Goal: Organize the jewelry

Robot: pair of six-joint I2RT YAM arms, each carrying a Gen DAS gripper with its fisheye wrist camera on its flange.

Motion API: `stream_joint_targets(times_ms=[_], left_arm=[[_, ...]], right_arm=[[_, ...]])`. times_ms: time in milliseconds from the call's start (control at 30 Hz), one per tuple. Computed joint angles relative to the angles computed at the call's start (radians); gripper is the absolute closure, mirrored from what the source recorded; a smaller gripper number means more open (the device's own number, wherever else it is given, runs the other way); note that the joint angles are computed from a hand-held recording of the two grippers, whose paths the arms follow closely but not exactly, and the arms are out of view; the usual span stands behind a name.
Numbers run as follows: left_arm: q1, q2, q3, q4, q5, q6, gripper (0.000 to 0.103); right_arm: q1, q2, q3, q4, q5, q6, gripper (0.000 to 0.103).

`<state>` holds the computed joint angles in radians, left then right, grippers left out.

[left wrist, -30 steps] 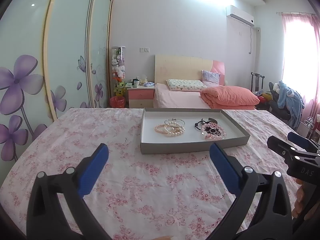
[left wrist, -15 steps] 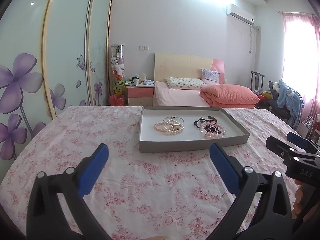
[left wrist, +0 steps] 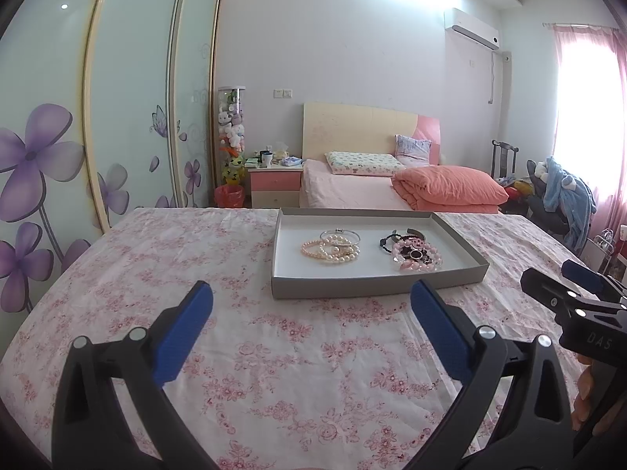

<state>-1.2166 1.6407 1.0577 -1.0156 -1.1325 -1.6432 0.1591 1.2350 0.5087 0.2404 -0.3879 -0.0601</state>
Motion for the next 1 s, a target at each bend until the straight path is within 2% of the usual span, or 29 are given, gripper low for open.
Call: stream_joint_targets(times_ms=[700,1000], left_arm=[[0.002,-0.003,0.000,-0.002,0.002,0.001,0.004],[-0.003,0.014,0.016,-0.037,0.006,-0.041,0.004]], right_arm=[[0.000,0.001,0.008,-0.009,-0.001,0.002,0.002],[0.008,-0.004,0.007,-0.016,0.008,0.006,0.002]])
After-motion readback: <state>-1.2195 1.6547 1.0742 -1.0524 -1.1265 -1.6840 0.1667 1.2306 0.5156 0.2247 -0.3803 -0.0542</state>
